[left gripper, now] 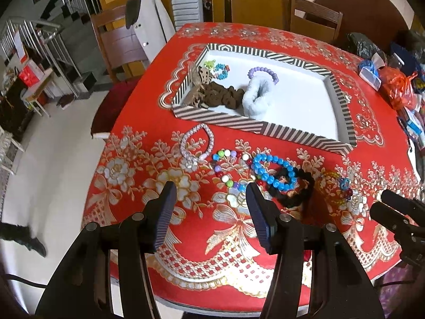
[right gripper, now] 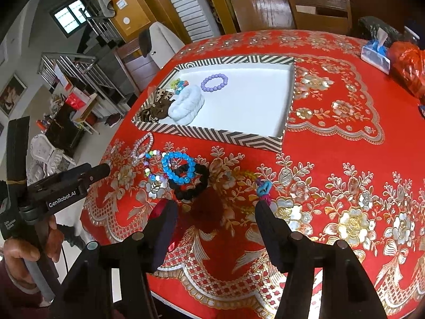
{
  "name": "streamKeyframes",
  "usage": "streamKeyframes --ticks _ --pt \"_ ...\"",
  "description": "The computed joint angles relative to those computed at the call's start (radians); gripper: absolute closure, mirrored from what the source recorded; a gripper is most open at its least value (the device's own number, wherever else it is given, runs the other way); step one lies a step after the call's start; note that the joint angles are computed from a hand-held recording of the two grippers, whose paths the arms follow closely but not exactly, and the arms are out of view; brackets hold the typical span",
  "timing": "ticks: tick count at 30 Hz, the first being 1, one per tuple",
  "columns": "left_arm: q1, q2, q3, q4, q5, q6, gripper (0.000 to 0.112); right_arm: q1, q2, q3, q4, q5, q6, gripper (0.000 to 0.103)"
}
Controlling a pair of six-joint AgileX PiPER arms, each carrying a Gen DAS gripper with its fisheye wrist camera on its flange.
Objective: Organize jewelry
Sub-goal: 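Withdraw both tools from the tray back over the remaining jewelry, then grasp the blue bead bracelet with the left tool while the right reaches toward the black scrunchie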
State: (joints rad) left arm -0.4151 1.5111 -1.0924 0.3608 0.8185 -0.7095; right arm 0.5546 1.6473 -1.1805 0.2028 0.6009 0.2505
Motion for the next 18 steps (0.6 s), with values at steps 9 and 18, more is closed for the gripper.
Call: streamKeyframes --ticks 9,18 --pt "0.035 -0.005 0.032 -0.118 -0.027 0.067 0.055 -0.007 0.008 0.029 0.021 -0.003 -0.029 0.045" --pt "0.127 0.007 0.025 -0.222 -0.039 0.137 0.055 -0.019 0.015 0.068 0.08 -0.011 -0.063 0.045"
